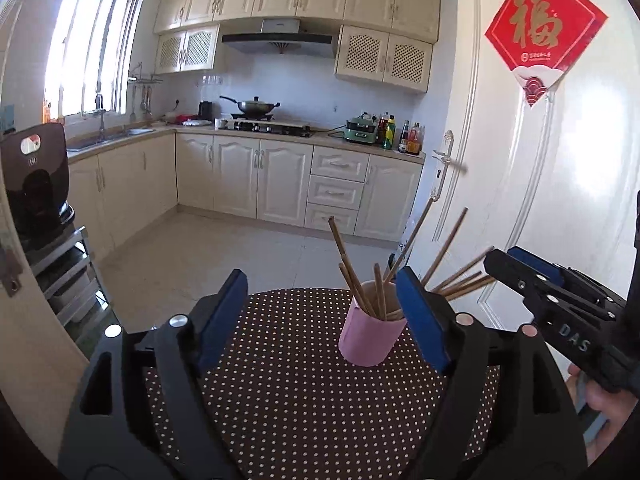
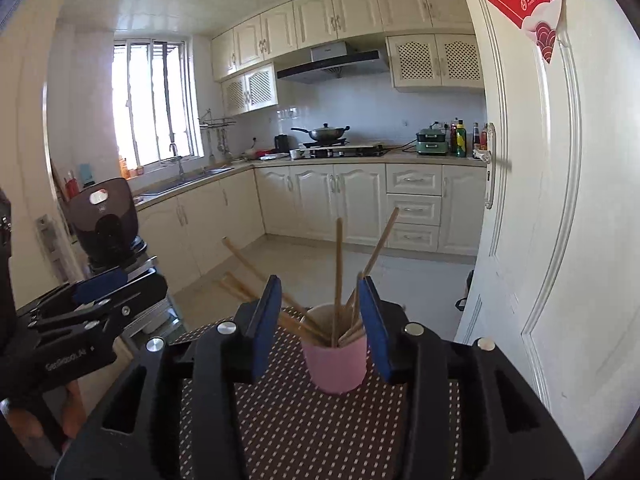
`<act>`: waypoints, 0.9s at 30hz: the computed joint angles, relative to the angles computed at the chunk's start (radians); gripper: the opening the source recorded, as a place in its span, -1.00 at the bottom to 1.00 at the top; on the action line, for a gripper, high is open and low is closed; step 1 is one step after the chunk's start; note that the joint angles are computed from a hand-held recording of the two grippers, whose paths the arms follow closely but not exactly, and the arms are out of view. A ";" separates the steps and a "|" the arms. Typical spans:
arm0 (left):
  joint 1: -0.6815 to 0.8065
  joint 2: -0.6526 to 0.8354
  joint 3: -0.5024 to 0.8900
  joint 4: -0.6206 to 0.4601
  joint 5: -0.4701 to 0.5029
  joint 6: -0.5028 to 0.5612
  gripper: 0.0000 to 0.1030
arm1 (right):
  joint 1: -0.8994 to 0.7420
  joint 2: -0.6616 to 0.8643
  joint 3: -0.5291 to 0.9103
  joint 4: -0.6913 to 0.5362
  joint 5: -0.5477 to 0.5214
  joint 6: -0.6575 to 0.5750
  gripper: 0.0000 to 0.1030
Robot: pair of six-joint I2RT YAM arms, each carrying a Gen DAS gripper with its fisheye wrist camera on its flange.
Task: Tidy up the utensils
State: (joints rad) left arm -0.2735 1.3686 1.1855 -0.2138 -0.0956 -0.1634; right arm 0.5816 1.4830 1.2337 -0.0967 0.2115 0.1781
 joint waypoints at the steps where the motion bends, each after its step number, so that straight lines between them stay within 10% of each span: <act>1: -0.008 -0.026 -0.018 -0.005 -0.012 0.012 0.50 | 0.012 -0.033 -0.033 0.003 0.004 -0.003 -0.17; 15: -0.237 -0.537 -0.313 -0.118 -0.365 0.047 0.67 | 0.328 -0.441 -0.333 -0.045 0.258 -0.034 0.49; 23: -0.701 -0.797 -0.386 -0.337 -0.842 -0.029 0.77 | 0.686 -0.592 -0.470 -0.005 0.642 -0.010 0.84; 27: -1.055 -0.775 -0.342 -0.632 -1.213 -0.326 0.78 | 0.837 -0.619 -0.532 0.061 0.806 -0.010 0.84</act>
State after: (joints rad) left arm -1.3286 0.5941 0.8433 -0.8459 -1.3083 -0.4893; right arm 1.4190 0.8638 0.7020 -0.0358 1.0175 0.1681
